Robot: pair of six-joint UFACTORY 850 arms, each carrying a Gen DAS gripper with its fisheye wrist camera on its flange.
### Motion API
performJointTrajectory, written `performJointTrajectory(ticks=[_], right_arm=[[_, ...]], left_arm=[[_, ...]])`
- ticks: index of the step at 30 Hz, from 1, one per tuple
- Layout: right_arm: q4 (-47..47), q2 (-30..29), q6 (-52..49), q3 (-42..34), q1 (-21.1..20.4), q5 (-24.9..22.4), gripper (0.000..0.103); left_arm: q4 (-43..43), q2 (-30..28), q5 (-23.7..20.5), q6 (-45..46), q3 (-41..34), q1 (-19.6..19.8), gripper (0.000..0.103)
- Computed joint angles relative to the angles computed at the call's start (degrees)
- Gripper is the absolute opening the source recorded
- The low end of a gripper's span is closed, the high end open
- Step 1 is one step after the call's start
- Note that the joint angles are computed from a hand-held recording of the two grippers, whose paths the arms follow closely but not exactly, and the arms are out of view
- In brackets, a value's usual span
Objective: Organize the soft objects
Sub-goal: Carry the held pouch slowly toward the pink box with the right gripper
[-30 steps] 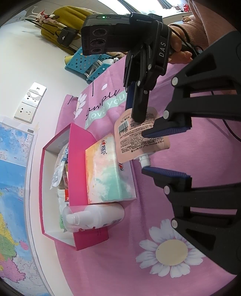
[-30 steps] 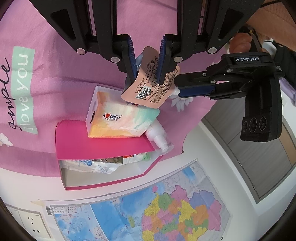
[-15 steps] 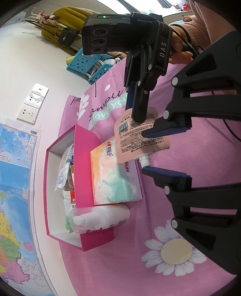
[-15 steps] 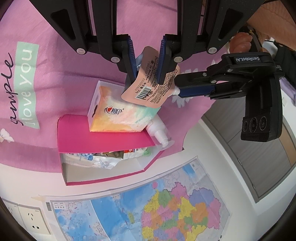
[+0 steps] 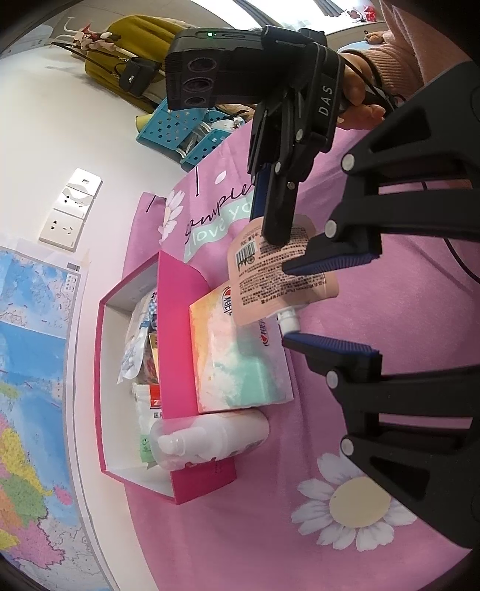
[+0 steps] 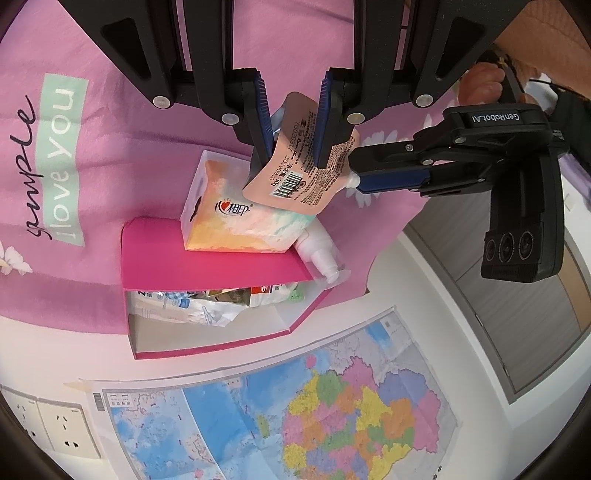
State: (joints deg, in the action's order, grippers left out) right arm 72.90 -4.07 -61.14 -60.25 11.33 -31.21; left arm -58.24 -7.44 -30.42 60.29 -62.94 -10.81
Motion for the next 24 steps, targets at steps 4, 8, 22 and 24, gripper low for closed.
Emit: performJointTrajectory(ticks=[4, 8, 22, 24], right_arm=[[0.23, -0.13, -0.43, -0.18, -0.04, -0.06, 0.022], [0.55, -0.16, -0.76, -0.30, -0.07, -0.01, 0.022], [0.75, -0.14, -1.41, -0.70, -0.03, 0.49, 0.022], [0.87, -0.08, -1.56, -0.74, -0.05, 0.63, 0.022]], left_arm=[[-0.30, 0.06, 0.11, 0.16, -0.10, -0.01, 0.034], [-0.57, 0.19, 0.38, 0.38, -0.08, -0.08, 0.034], [-1.10, -0.17, 0.65, 1.04, -0.85, -0.11, 0.034], [-1.12, -0.21, 0.75, 1.09, -1.00, -0.20, 0.034]])
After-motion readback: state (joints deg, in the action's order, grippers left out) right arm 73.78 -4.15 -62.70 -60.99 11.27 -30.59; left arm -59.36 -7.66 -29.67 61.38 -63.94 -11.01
